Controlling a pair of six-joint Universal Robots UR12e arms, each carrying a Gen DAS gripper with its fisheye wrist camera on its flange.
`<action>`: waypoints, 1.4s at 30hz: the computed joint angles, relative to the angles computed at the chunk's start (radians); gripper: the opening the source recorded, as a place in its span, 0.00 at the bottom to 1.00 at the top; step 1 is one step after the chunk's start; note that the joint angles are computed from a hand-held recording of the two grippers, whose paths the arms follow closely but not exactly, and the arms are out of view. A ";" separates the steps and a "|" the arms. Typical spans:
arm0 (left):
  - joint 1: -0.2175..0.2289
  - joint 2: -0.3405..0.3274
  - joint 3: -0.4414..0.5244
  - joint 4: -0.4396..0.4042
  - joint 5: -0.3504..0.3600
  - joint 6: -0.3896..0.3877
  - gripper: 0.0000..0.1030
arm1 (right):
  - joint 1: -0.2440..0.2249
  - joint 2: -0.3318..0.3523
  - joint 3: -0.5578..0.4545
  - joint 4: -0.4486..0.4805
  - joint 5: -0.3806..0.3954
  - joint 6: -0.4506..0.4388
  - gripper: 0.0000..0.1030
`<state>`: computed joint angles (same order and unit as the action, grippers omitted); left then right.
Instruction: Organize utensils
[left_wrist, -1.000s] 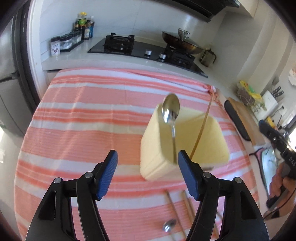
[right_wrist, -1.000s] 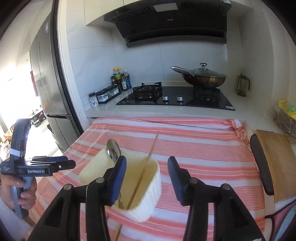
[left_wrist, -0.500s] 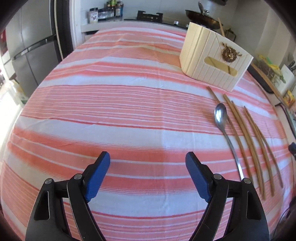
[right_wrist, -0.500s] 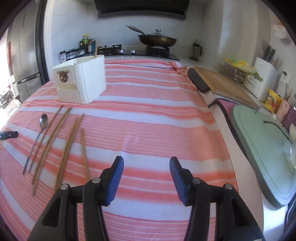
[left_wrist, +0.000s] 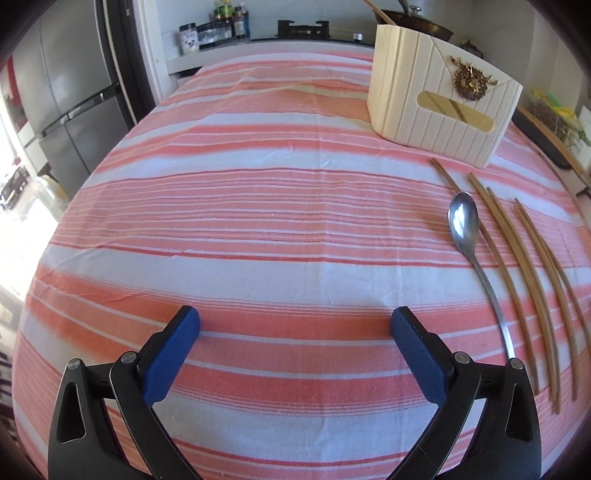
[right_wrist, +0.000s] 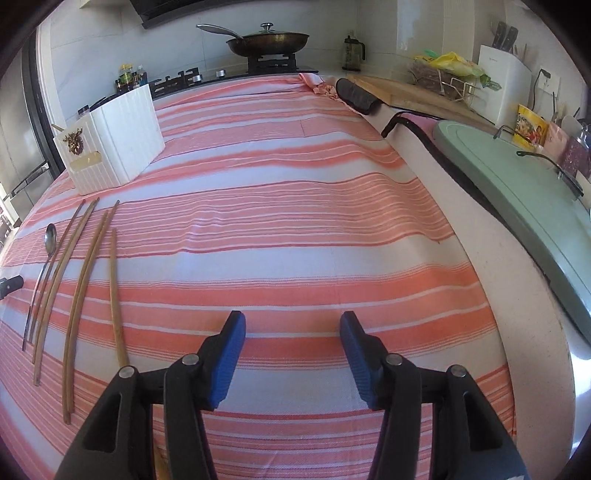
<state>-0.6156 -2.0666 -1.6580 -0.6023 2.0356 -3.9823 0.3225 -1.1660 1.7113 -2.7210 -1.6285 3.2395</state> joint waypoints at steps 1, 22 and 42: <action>0.001 0.000 0.004 -0.011 -0.003 -0.014 1.00 | 0.000 0.001 0.000 0.000 0.003 -0.003 0.57; 0.008 0.005 0.009 -0.034 -0.062 0.013 1.00 | 0.000 0.002 0.001 -0.004 0.005 -0.005 0.59; -0.009 -0.008 0.017 -0.036 0.017 -0.067 1.00 | 0.002 0.003 0.000 -0.003 0.001 -0.010 0.61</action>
<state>-0.6245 -2.0744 -1.6408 -0.6380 2.0524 -4.0494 0.3244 -1.1625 1.7113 -2.7244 -1.6278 3.2294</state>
